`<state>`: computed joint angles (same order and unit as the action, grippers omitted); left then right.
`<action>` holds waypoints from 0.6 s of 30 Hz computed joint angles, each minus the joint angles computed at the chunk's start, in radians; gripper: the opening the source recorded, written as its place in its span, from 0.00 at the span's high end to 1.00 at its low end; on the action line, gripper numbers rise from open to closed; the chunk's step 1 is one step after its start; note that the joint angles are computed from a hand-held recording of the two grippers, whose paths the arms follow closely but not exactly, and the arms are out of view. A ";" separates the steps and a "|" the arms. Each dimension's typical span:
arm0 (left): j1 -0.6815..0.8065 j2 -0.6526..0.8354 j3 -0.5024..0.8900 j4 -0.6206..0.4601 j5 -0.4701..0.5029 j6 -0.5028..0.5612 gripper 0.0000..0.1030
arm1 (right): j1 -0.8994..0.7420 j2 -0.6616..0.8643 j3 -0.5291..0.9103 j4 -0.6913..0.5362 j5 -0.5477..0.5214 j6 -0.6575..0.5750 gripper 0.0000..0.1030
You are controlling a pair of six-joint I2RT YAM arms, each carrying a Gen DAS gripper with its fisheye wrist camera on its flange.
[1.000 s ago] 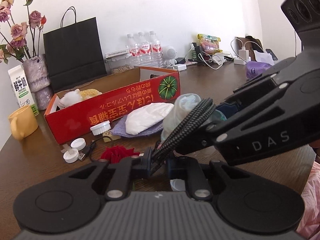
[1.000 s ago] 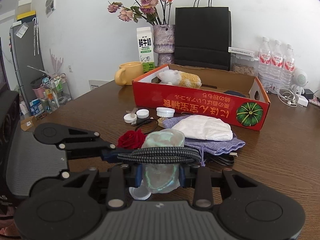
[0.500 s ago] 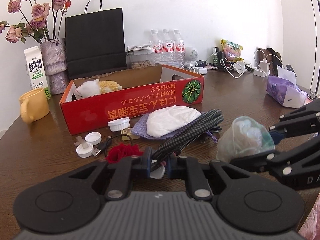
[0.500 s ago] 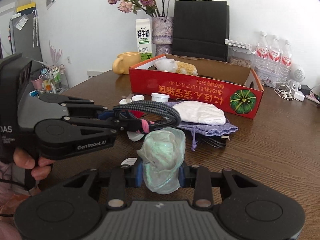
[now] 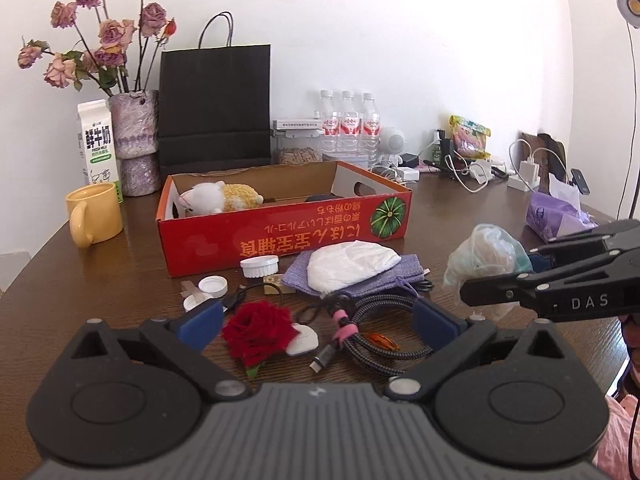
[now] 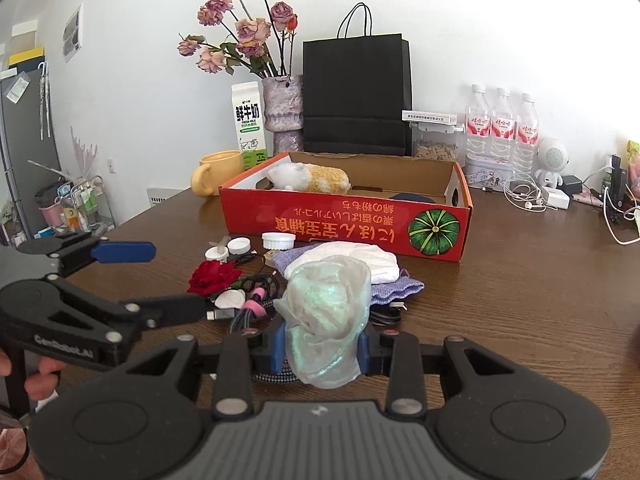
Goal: Organize objects
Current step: 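Grasp the red rose with the left tool while right tool holds the plastic bag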
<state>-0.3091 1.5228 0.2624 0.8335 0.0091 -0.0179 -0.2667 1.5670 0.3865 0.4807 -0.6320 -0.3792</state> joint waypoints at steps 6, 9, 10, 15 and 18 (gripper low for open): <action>0.048 0.007 0.045 -0.073 -0.062 -0.046 0.00 | 0.005 0.023 -0.004 0.037 0.005 0.022 0.68; 0.064 0.065 0.108 -0.131 -0.100 -0.087 0.00 | 0.020 0.040 -0.005 0.053 0.014 0.034 0.68; 0.065 0.081 0.130 -0.152 -0.106 -0.102 0.00 | 0.025 0.046 -0.004 0.059 0.018 0.037 0.68; 0.078 0.165 0.230 -0.228 -0.107 -0.184 0.03 | 0.053 0.075 -0.001 0.093 0.034 0.065 0.68; 0.071 0.207 0.276 -0.255 -0.111 -0.205 0.13 | 0.066 0.089 0.003 0.107 0.042 0.077 0.68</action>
